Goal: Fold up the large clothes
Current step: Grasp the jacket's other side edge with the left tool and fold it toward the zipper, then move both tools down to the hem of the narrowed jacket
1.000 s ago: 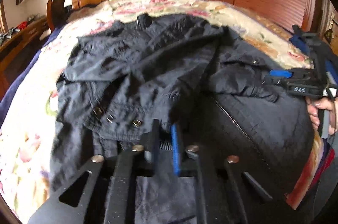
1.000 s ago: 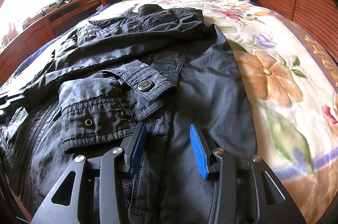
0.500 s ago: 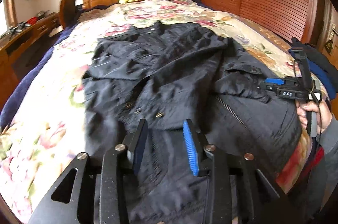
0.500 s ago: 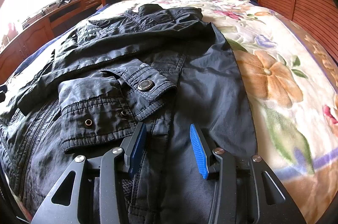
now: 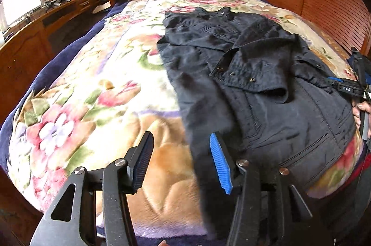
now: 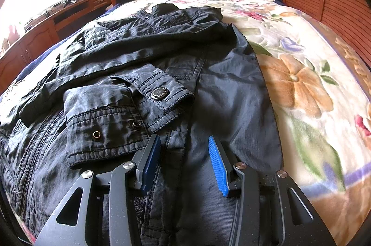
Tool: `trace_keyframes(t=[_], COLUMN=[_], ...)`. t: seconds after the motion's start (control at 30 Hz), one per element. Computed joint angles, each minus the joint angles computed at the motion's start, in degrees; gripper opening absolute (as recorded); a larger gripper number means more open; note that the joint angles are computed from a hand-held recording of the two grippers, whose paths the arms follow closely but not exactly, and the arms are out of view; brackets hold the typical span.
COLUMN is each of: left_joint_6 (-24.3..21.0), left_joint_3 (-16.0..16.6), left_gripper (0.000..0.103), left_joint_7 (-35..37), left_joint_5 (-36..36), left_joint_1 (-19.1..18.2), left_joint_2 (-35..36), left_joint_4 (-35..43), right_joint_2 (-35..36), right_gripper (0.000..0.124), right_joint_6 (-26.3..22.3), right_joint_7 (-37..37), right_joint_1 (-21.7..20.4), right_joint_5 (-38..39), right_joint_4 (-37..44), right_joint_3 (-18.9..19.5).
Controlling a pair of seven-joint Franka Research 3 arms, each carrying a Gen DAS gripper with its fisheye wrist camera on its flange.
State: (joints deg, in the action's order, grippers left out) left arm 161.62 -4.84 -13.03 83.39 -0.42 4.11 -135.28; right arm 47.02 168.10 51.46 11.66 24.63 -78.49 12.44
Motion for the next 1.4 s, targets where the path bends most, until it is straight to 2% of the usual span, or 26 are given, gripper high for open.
trace_keyframes(t=[0.27,0.33,0.47,0.57,0.67,0.73,0.87,0.97,1.07,1.33,1.4], left_joint_6=[0.5,1.1,2.2,3.1,3.6,4.0,4.1,4.1,3.6,2.9,2.8], left_joint_3=[0.2,0.2,0.0,-0.1,-0.2,-0.3,-0.5,-0.6,-0.8,-1.0,-1.1], left_gripper=[0.052,0.052,0.052,0.052,0.052,0.052,0.052,0.052,0.052,0.052,0.052], left_joint_7=[-3.1,-4.2,-5.6,-7.3,-8.8,-9.9,-11.1,-11.1,-9.5,-6.9,-5.7], left_joint_5=[2.7,3.5,5.1,6.8,8.2,9.0,10.2,10.2,8.8,6.1,5.1], left_joint_1=[0.2,0.3,0.2,0.1,0.0,0.1,0.0,0.1,-0.1,-0.5,-0.7], left_joint_2=[0.2,0.2,0.6,0.6,0.5,0.6,0.0,-0.2,-0.3,-0.5,-0.6], left_joint_4=[-0.3,-0.4,-0.3,-0.3,-0.6,-0.8,-1.5,-1.9,-2.1,-2.5,-2.7], right_joint_2=[-0.3,0.0,-0.3,-1.8,-4.7,-7.7,-14.5,-18.6,-21.5,-24.3,-24.4], right_gripper=[0.047,0.056,0.062,0.073,0.083,0.086,0.086,0.086,0.086,0.086,0.086], right_joint_6=[0.5,-0.1,-2.2,-3.8,-6.0,-5.5,0.0,2.4,4.6,3.9,3.2], right_joint_7=[0.4,1.6,4.5,5.7,4.5,3.0,1.1,-0.7,-1.2,-8.1,-9.6], right_joint_1=[0.4,1.5,3.9,4.0,2.0,0.7,-1.2,-3.4,-3.7,-7.7,-7.3], right_joint_5=[-0.4,-1.3,-4.2,-5.5,-5.4,-4.7,-3.0,-0.8,-0.2,6.1,7.1], right_joint_4=[-0.8,0.0,0.7,-0.5,-3.4,-7.4,-17.4,-23.3,-27.9,-31.6,-31.9], right_joint_3=[-0.5,-1.8,-5.3,-6.0,-4.7,-4.1,-3.9,-3.0,-3.6,1.5,1.4])
